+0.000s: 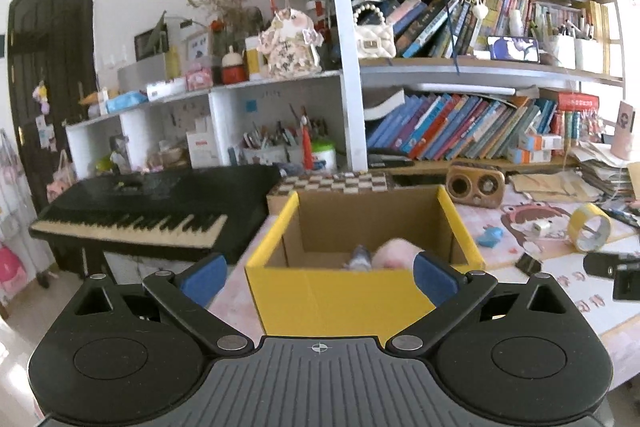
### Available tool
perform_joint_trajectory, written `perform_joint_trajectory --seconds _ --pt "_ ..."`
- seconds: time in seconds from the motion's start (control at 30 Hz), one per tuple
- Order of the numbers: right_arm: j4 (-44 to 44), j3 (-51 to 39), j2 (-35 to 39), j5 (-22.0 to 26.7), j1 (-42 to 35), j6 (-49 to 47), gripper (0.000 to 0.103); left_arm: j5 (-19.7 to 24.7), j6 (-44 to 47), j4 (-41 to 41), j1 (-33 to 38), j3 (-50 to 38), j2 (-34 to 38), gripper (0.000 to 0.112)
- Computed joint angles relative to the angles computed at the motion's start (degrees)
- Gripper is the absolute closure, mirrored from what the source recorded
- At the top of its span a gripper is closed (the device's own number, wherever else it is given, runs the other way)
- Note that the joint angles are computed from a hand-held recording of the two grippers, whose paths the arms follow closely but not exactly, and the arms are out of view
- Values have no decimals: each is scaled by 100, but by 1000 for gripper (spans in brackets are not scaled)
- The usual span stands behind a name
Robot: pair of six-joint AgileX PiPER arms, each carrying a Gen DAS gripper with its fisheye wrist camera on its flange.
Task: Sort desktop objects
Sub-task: 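Withdraw both tools from the yellow box toward the remaining items on the mat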
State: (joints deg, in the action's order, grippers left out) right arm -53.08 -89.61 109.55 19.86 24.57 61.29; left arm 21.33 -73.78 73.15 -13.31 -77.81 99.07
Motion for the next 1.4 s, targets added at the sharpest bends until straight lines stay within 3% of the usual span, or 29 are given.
perform_joint_trajectory --seconds 0.23,0.43,0.7,0.83,1.0,1.4 --pt "-823 965 -447 332 228 1260 11 -208 -632 368 -137 766 -382 11" --pt "-1001 1335 -642 477 422 1437 8 -333 -509 169 -339 1139 -514 11" --pt "-745 1568 -769 638 509 1103 5 -596 478 -681 -414 1101 -431 11" --pt "-263 1562 -762 776 484 713 5 -725 1682 -1732 -427 939 -313 11" --pt "-123 1579 -785 911 394 770 5 -857 2552 -2389 -484 781 -191 11" --pt "-145 1654 -880 957 -39 793 5 -687 3868 -3583 -825 -95 425 11"
